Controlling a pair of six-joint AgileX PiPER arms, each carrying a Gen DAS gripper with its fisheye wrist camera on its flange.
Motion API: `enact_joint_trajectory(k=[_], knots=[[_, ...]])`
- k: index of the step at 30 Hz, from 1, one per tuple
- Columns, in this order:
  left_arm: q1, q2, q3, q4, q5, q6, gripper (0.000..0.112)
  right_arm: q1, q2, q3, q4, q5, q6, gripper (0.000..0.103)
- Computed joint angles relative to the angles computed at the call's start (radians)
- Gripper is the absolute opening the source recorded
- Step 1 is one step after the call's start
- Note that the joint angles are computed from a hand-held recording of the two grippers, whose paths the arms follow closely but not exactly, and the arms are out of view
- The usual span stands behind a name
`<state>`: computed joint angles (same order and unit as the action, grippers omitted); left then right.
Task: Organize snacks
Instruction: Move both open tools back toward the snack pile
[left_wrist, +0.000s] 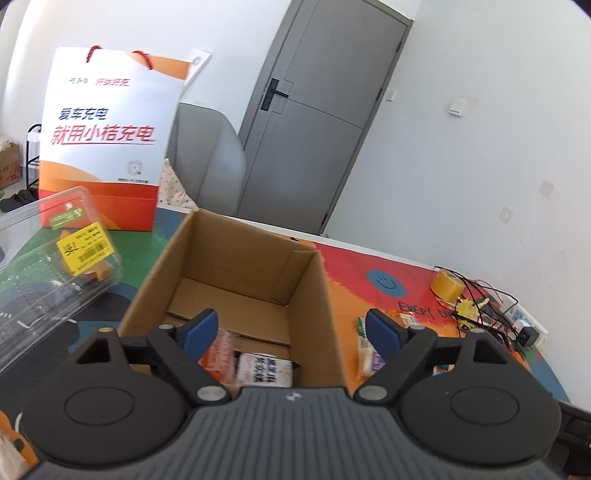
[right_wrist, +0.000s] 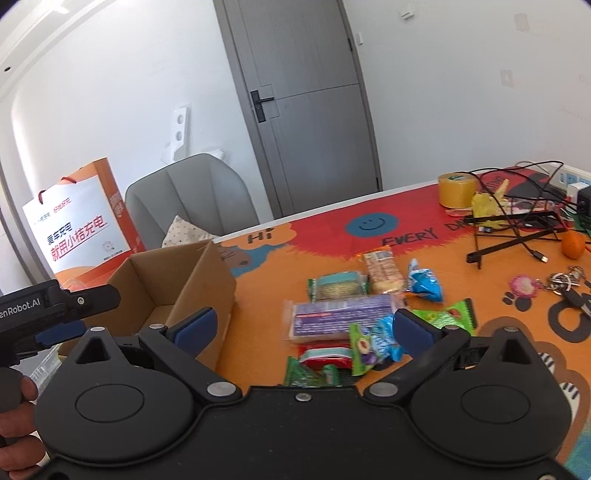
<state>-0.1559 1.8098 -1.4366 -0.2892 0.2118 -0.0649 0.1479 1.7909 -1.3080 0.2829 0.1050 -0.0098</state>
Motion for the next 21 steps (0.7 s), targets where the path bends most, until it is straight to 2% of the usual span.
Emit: enact_joint_trajectory(k=[6,15,21], knots=[[-0.052,0.012,-0.022,0.077,0.006,-0.067,0.089,-0.053,-0.028,0.048,0.251,-0.020,-0.243,0.103],[-0.121,0.038,-0.056,0.144,0.023,-0.117,0.090,-0.122,-0.053,0.105,0.765,-0.030,-0.749,0.103],[-0.151,0.056,-0.075,0.093,0.036,-0.051,0.090,-0.159,-0.056,0.133,1.136,-0.017,-1.110,0.103]])
